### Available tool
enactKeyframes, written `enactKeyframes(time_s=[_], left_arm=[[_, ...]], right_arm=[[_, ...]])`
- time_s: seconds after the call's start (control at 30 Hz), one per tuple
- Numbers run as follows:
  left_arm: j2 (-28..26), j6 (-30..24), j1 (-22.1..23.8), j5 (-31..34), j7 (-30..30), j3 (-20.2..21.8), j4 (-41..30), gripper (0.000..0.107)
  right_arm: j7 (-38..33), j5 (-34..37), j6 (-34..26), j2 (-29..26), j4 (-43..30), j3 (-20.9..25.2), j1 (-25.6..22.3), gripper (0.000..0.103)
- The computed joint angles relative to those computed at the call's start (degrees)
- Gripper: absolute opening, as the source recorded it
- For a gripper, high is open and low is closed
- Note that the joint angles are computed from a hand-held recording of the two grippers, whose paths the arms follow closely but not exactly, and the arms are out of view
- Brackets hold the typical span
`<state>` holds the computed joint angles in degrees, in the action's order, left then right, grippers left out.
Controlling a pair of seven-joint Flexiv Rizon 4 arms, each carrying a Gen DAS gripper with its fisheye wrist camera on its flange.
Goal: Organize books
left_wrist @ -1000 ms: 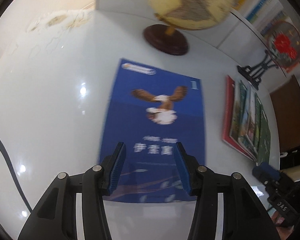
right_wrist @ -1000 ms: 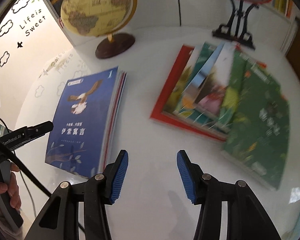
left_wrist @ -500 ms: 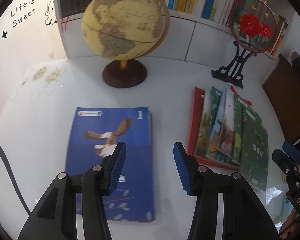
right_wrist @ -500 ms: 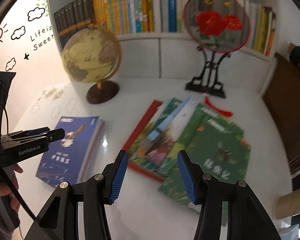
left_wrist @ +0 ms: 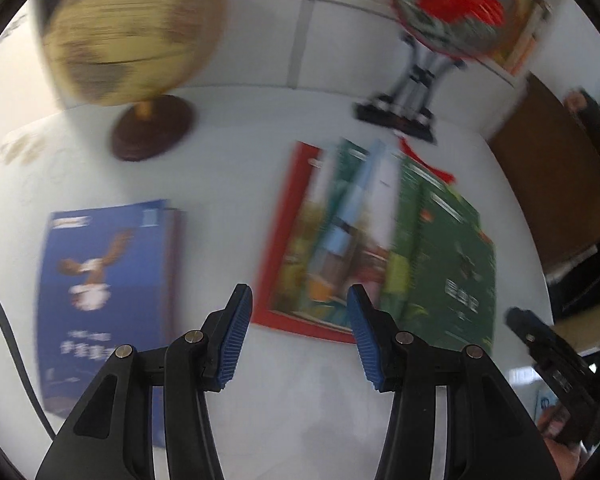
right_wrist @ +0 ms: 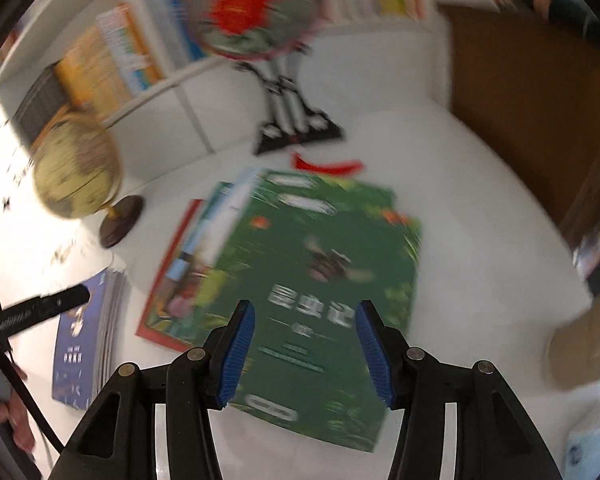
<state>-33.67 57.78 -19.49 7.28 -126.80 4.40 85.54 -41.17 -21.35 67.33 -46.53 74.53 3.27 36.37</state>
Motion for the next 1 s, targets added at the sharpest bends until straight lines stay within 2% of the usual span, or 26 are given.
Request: enactKeyframes(time_s=[0.2,0.4,0.47,0.5,0.53,0.6,0.7,1.0], left_arm=[[-6.64,-1.53,1.14,-5.54,8.50,-5.50,-6.38,0.047],[-11.07,-5.73,-0.49,-8.66,12.05,-5.67,-11.68,0.048],[-11.23,-5.24,-0.92,-8.36,13.62,-5.59,-11.87,0.060],[-11.45,-6.18,-1.53,-7.82,14.05,-5.02,-12.60,0.070],[-11.63,-7.37,-1.84,-7.70,14.26,-4.73,-13.18,0.074],[-11.47,-7.64,-2.19,-7.14,15.01,-4.46,-13.09,0.074],[-10.80,-8.15,-2.81,-6.43,14.38,-3.54,-12.56,0.074],[-5.16,-5.48,-1.63,-6.56,14.52,-4.11,-3.36,0.074]], right_arm=[[0.23,6.60,-3.61,-1.47,-0.28,4.07,-4.59,0.051],[-4.95,11.66,-7.37,-4.57,-4.58,8.57,-7.70,0.052],[-7.00,12.93,-6.45,-5.16,-5.28,8.91,-7.74,0.051],[-8.15,13.60,-6.77,-5.68,-6.21,9.46,-7.93,0.056],[-8.74,13.94,-6.95,-5.92,-6.76,9.33,-7.71,0.060],[-9.87,14.69,-7.59,-6.50,-8.09,9.33,-7.45,0.062],[-14.35,18.00,-7.80,-8.02,-10.74,12.78,-8.88,0.062],[-22.14,20.44,-11.23,-9.85,-16.37,12.71,-6.73,0.065]])
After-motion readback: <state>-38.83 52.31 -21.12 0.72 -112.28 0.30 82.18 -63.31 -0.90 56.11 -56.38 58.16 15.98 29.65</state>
